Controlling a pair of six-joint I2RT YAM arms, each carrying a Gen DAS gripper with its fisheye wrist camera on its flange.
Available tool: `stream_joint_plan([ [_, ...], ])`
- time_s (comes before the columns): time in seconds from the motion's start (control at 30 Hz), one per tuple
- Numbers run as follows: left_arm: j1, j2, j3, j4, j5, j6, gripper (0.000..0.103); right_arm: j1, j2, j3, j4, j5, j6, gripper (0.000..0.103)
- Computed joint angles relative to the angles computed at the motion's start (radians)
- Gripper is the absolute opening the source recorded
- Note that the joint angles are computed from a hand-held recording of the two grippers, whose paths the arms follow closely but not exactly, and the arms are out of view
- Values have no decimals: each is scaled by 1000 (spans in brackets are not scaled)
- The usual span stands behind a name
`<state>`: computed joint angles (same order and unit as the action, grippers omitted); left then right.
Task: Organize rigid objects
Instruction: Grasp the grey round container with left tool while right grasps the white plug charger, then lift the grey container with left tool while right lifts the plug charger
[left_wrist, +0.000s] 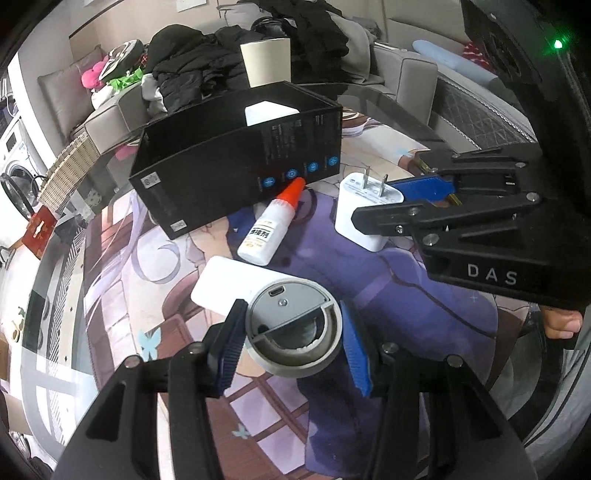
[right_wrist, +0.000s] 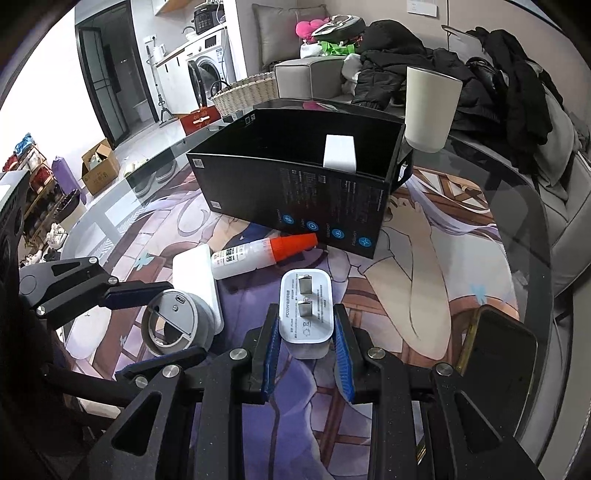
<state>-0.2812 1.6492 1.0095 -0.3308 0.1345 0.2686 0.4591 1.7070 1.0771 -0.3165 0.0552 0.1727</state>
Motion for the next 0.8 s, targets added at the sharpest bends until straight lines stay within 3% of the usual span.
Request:
stream_joint_plan([
  [0.5,15,-32,-2,22,-4,-16,49,9,-5,14,-6,11,7,27],
  [0.8,38,-111,-11,91,10,-37,48,32,-109,-44,96,77,-5,26],
])
